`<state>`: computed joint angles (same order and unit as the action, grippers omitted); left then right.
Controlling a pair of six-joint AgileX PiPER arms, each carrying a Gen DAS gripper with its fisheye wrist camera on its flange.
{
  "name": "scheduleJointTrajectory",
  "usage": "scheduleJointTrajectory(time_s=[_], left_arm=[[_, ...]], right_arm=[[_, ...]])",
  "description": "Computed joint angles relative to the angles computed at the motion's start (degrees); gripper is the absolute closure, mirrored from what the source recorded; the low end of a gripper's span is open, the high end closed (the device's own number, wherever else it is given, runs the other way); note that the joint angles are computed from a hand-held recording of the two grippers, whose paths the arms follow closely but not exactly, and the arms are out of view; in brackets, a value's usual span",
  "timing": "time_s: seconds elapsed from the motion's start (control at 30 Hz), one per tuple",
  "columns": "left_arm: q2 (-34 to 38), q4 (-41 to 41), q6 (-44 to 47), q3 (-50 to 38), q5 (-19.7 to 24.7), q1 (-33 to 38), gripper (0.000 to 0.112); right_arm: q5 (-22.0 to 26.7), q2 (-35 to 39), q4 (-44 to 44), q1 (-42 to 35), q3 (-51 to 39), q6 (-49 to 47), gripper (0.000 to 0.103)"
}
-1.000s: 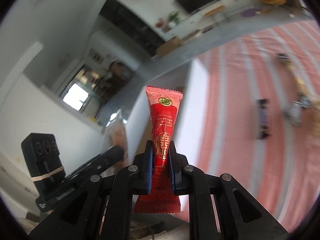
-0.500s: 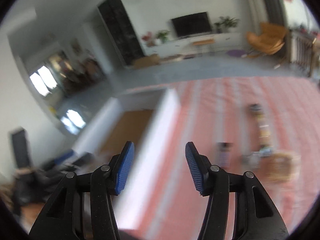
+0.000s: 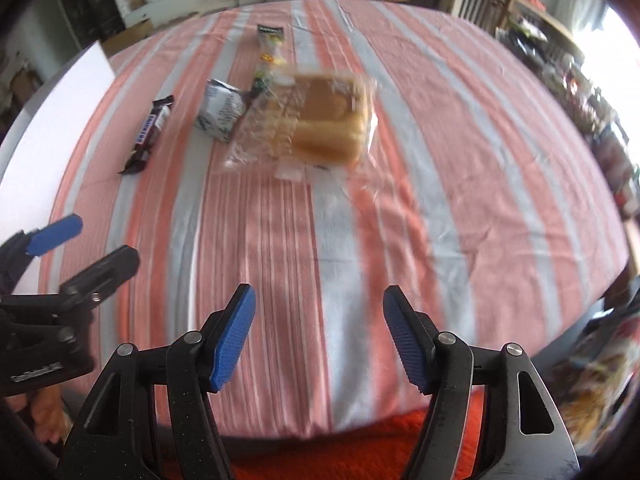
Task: Organize snacks
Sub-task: 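Return both tools over the bed toward the Snickers bar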
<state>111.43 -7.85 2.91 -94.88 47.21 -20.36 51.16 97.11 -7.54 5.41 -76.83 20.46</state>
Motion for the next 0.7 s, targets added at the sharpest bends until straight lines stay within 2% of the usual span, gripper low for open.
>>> scheduleJointTrajectory(time_s=[0.07,0.17,0.23,0.4,0.53,0.7], left_arm=[[-0.2,4.4,-3.4,1.7,-1.4,-0.2,0.018],[-1.3,5.7,-4.8,0.2,1.8,1.1,0.018],[-5.4,6.0,-3.2,1.5,2.4,1.7,0.018],[-16.1,9.9,-1.9,5.2,-2.1,1.7,0.017],[-24.6,14.6,-3.3,14.0,-9.0,3.8,0.017],[-26.9,10.1,0.4,15.6,-7.4,13.4,0.017]], right_arm=[[-3.2,0.4,-1.3,0.4,2.0,2.6,0.034],[-5.5,0.3,-3.9,0.9,3.0,4.7,0.034],[-6.8,-0.4,-4.2,1.0,4.2,5.2,0.034],[-9.8,-1.5,0.0,-1.1,5.9,2.5,0.034],[-10.2,-1.8,0.1,-1.3,6.5,2.0,0.034],[-10.7,-2.2,0.3,-1.3,7.1,2.2,0.034]])
